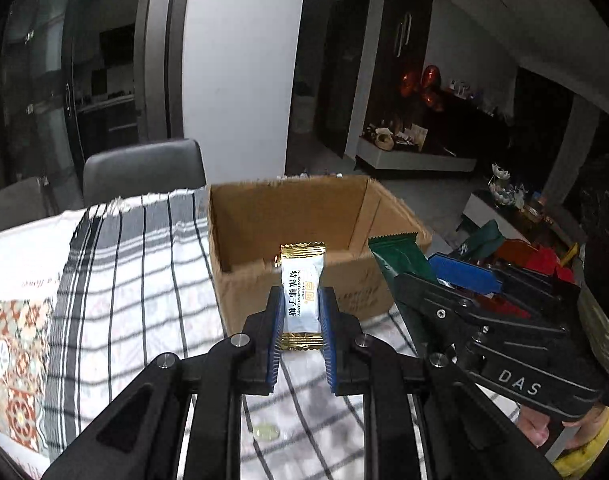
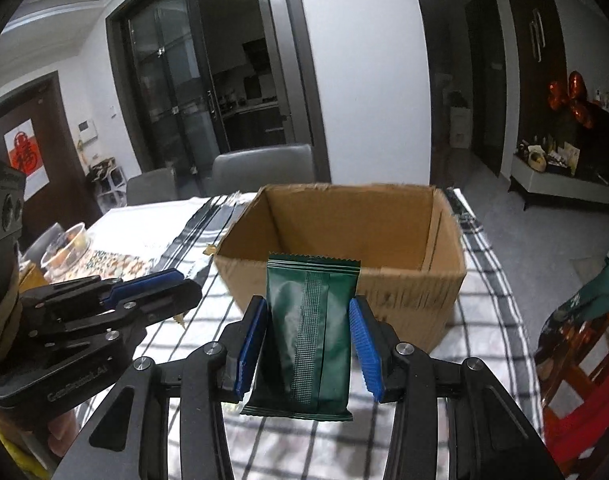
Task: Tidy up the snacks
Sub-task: 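Carry both items over the box and open both tools to drop them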
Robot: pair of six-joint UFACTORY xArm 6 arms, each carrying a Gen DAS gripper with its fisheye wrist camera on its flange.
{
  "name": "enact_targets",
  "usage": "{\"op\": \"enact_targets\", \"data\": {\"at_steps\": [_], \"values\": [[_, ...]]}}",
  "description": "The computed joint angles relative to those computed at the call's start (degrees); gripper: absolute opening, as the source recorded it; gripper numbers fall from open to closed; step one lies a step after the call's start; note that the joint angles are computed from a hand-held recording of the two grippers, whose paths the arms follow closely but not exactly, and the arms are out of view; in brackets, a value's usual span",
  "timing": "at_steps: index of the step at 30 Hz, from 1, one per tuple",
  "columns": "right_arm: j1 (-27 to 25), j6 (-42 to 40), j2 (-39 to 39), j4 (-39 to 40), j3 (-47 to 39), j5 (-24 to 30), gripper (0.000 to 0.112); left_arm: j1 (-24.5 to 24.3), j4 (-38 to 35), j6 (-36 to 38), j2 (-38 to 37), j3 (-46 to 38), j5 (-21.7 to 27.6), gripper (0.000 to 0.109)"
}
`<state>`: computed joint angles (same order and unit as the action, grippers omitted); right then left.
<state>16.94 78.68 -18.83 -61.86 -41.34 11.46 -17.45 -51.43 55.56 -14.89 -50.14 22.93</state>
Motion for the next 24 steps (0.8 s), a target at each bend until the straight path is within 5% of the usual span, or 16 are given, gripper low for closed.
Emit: {"op": "enact_targets", "data": {"at_steps": [19, 24], "values": [[-6.6, -15.0, 11.6, 9.2, -12.6, -2.1, 0.044, -0.9, 9.0, -8.4, 17.6, -18.9, 0.2, 0.020], [-6.7, -13.7, 13.0, 7.9, -14.0, 0.4, 0.048, -1.0, 11.0, -9.9, 18.6, -19.6, -1.5, 0.044]]}}
